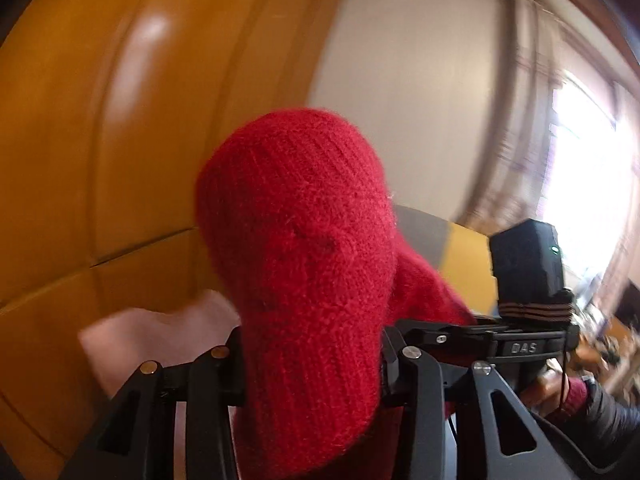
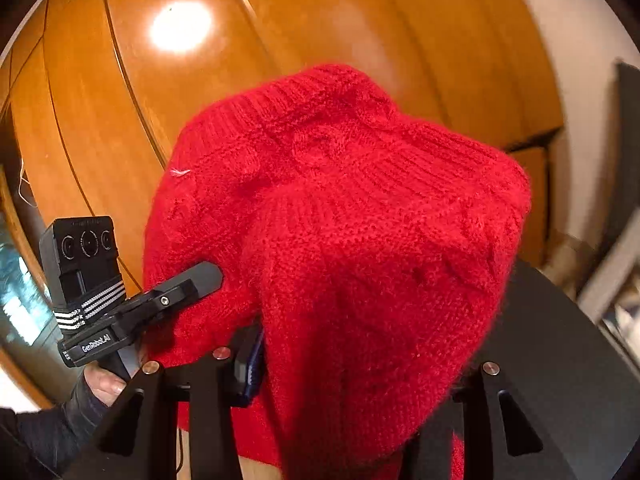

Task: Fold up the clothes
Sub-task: 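Grip the folded sweater with both grippers and lift it off the seat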

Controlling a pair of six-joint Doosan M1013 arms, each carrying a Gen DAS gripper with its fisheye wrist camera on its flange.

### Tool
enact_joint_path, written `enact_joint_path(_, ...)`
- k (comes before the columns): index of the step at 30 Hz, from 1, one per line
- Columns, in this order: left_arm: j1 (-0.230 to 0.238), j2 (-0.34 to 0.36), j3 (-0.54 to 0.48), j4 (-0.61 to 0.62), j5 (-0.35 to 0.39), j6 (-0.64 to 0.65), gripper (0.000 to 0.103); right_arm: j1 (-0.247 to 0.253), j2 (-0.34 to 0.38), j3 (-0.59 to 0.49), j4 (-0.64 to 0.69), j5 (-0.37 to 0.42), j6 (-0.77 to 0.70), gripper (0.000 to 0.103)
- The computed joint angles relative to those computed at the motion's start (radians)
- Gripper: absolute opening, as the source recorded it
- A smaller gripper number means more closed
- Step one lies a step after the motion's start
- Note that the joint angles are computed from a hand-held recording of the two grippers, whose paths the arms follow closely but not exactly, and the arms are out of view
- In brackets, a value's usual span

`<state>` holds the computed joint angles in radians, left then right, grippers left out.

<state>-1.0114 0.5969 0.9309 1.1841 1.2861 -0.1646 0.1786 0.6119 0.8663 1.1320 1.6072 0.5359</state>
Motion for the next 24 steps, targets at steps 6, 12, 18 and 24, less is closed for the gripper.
enact_joint_path(6, 0.095, -0.059, 0.146, -0.251, 0.078, -0.143, 0.043, 0.133, 0.152, -0.230, -0.181, -0.011, 0.168, 0.036)
enact_joint_path(12, 0.113, -0.096, 0.299, -0.284, -0.037, -0.355, 0.051, 0.173, 0.235, -0.229, -0.287, -0.042, 0.250, 0.031)
enact_joint_path(18, 0.102, -0.091, 0.259, -0.288, 0.007, -0.285, 0.052, 0.139, 0.209, -0.165, -0.239, -0.041, 0.240, 0.040)
enact_joint_path(24, 0.089, -0.094, 0.237, -0.329, 0.037, -0.265, 0.053, 0.140, 0.168, -0.110, -0.235, -0.105, 0.205, 0.063)
